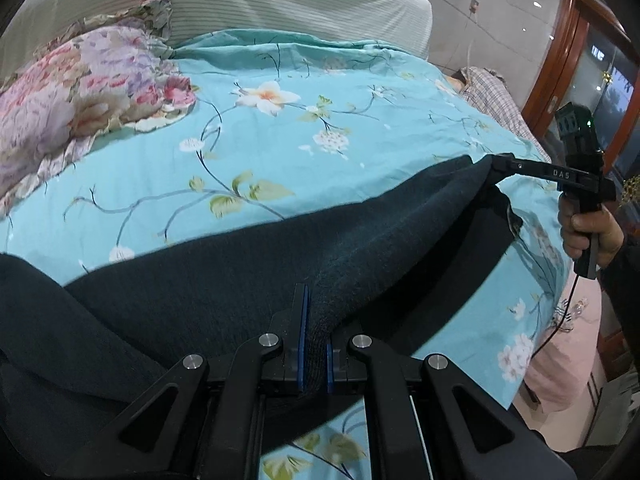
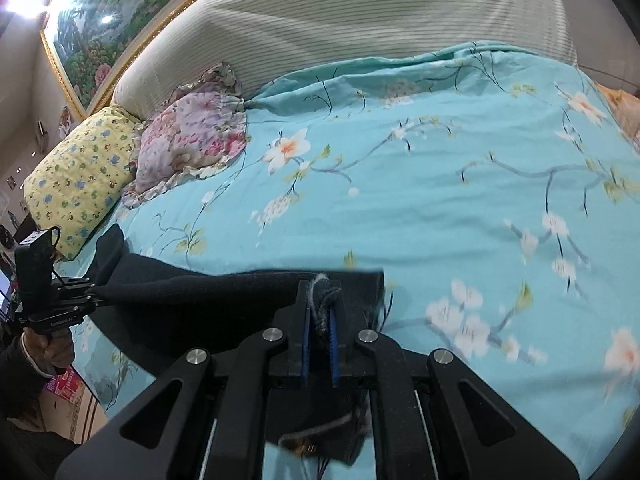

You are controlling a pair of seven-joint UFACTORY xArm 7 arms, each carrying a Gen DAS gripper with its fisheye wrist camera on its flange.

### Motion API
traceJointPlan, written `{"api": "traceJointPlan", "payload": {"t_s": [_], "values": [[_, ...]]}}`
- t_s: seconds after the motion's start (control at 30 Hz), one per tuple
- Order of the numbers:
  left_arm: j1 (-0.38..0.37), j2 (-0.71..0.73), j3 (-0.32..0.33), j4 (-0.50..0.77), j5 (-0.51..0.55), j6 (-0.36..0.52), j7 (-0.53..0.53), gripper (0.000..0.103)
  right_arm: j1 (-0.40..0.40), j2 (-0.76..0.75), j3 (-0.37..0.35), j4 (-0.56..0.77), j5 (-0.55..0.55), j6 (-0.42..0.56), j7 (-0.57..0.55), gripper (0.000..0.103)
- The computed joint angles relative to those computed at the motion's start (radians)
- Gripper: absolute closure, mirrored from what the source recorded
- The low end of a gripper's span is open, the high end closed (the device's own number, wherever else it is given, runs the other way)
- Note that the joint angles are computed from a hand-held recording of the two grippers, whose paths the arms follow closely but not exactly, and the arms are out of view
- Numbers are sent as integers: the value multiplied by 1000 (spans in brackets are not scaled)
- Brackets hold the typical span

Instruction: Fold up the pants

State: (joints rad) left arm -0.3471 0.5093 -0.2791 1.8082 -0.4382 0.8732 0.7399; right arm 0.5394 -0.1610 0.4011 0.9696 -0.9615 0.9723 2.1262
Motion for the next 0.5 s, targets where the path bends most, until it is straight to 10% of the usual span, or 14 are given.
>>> {"api": "traceJointPlan", "payload": {"t_s": [0.5], "values": [[13, -88, -6, -205, -46, -85, 134, 96, 103, 63, 29, 25, 32, 107, 110, 95]]}}
